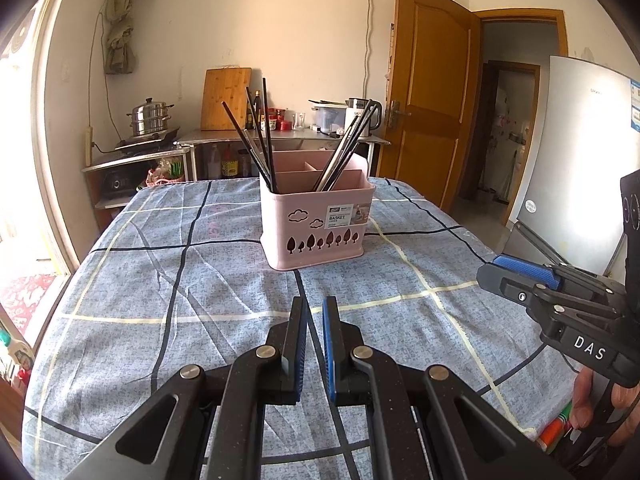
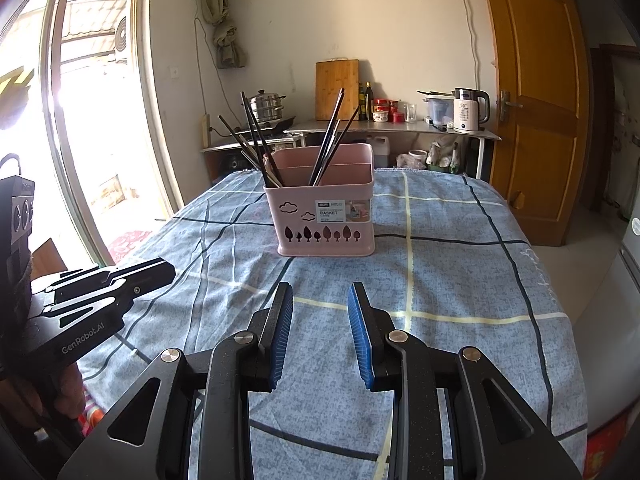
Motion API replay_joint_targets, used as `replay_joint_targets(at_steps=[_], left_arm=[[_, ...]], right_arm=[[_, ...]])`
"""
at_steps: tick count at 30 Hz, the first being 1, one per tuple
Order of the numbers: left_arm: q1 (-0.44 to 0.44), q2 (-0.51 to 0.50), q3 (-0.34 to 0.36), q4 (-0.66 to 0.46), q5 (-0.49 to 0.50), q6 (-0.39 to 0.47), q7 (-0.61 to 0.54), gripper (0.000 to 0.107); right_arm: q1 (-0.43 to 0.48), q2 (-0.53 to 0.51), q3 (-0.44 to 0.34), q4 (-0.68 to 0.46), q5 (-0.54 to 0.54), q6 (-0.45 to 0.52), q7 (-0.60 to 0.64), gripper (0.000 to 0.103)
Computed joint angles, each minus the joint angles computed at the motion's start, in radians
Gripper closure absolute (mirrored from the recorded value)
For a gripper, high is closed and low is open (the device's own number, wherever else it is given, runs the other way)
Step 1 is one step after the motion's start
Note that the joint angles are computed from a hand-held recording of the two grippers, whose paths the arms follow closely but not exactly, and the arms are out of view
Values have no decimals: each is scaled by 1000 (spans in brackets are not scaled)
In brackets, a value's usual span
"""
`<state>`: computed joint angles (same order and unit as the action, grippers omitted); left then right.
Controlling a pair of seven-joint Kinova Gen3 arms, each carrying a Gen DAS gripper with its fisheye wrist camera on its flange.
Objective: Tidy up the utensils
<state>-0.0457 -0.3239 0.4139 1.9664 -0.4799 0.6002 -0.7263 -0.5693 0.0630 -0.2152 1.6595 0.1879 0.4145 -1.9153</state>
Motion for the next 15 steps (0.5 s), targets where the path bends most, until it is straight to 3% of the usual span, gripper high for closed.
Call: replay_joint_targets(at_steps=[15], left_arm=[[-13, -6, 8, 8, -18, 1, 23, 101]], right_arm=[[2, 2, 1, -5, -7, 8, 15, 73]])
